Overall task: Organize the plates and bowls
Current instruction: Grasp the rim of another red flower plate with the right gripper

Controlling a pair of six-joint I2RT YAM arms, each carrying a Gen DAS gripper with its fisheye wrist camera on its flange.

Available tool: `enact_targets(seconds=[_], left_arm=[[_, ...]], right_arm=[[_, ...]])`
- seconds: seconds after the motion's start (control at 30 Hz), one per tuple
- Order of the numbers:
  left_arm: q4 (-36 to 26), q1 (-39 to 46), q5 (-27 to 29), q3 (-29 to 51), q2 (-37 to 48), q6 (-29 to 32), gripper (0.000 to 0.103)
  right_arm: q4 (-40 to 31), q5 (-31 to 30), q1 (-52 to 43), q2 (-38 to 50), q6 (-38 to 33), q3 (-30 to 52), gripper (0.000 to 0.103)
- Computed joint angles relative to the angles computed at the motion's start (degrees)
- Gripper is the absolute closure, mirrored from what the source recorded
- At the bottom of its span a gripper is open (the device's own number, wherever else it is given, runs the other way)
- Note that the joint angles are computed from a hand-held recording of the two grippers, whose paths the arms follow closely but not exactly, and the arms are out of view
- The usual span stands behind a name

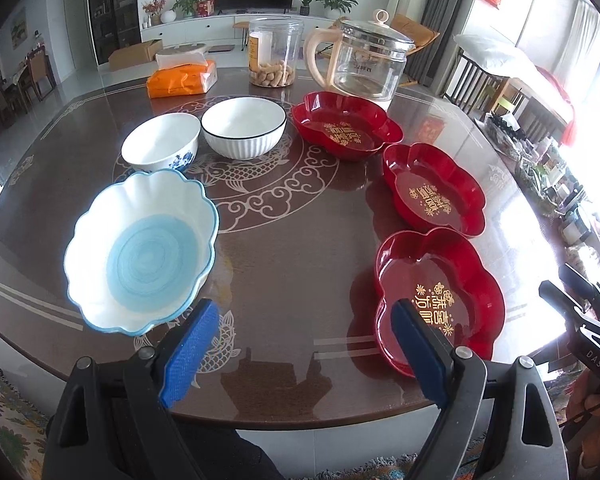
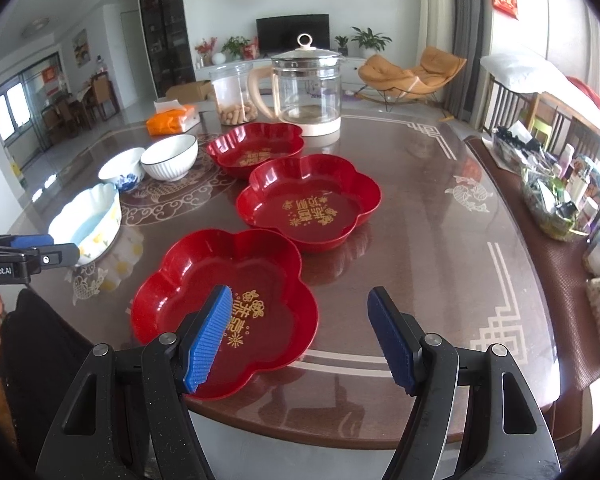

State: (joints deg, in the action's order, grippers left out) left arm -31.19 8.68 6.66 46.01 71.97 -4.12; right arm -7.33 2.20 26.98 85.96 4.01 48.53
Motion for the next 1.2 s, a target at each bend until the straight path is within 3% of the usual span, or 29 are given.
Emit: enact_targets(seconds=[0.37, 0.53, 0.8, 1.0, 1.1, 1.17, 1.2], left_arm=[[-1.29, -1.09, 3.10, 18.03, 18.28, -0.37, 0.015], [-5.41, -4.37, 4.76, 31.53, 32.11, -0.19, 0.016], [-11.62, -10.54, 1.97, 48.90, 49.24, -2.39, 0.022], [-13.90, -12.43, 1.39, 55.60, 56.37, -5.41, 0.039], [-14.75, -12.60, 2.48, 57.84, 58.86, -7.08, 0.059], [-15.65, -12.70, 3.79, 59.62, 60.62, -7.63, 0.083], [-15.57, -12.66, 4.88, 59.99, 61.11, -7.75, 0.087]], right_arm=[[-9.31, -7.39, -8.91, 10.61, -4.68, 16.74, 0.029], [-18.26, -10.73, -13.02, 22.00, -3.73, 32.42, 0.029], [-35.78, -13.38, -16.46, 43.95, -1.08, 62.44, 0.029], [-43.24, -11.36, -14.98, 55.61, -2.70, 78.02, 0.032], [-47.17, -10.34, -14.09, 61.29, -3.19, 86.28, 0.044], [-50.06, -10.05, -13.69, 65.00, -2.95, 92.11, 0.052], [-51.30, -9.91, -13.58, 66.52, -2.91, 94.53, 0.059]])
